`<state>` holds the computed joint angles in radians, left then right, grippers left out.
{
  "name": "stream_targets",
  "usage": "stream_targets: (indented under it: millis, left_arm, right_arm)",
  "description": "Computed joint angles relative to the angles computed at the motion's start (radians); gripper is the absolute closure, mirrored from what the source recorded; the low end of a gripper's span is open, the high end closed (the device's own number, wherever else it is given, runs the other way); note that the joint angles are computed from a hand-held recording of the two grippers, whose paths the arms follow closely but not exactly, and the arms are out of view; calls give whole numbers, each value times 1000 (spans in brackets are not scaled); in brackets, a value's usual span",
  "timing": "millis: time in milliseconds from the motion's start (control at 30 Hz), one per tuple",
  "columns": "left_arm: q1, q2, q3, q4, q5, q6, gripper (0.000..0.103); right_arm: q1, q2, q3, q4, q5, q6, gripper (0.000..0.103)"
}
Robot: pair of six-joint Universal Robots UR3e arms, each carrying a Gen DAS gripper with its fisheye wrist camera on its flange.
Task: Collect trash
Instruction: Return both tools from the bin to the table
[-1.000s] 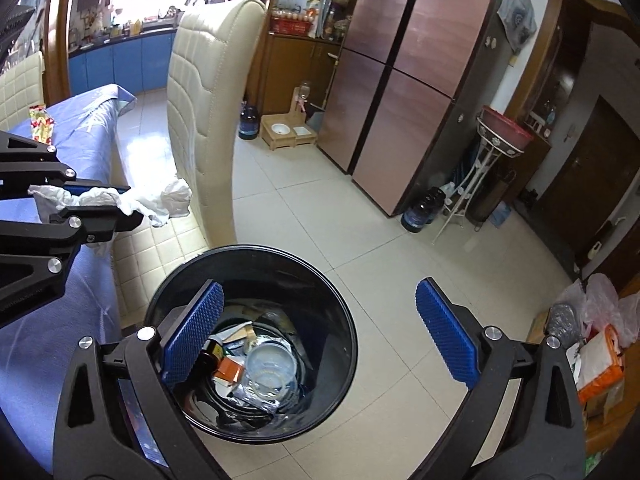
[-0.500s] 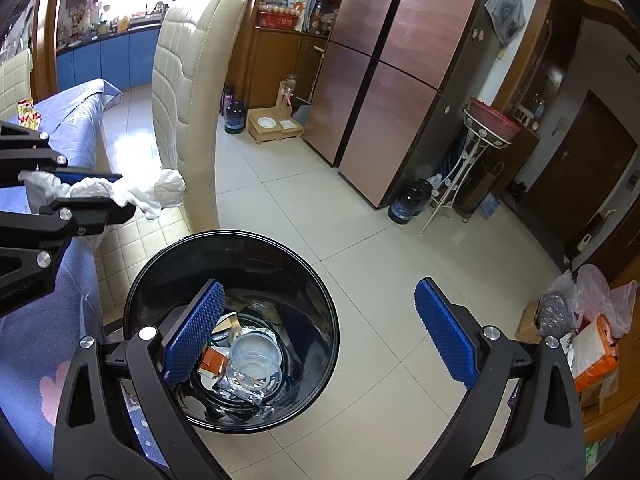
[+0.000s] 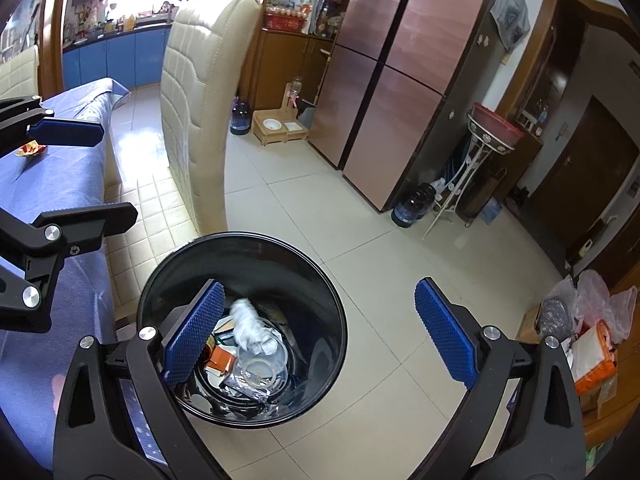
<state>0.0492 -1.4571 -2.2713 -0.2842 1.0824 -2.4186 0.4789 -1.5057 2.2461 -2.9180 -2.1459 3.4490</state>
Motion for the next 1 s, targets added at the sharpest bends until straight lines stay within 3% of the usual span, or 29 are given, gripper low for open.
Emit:
stream_targets:
  millis: [633, 1000]
  left_arm:
    - [276, 272, -100, -233, -108, 131, 27]
    - [573, 528, -139, -575, -236, 348, 27]
  right_arm:
    - [137, 106, -210, 94, -46, 9, 8]
    - [232, 222, -402, 162, -56, 0, 8]
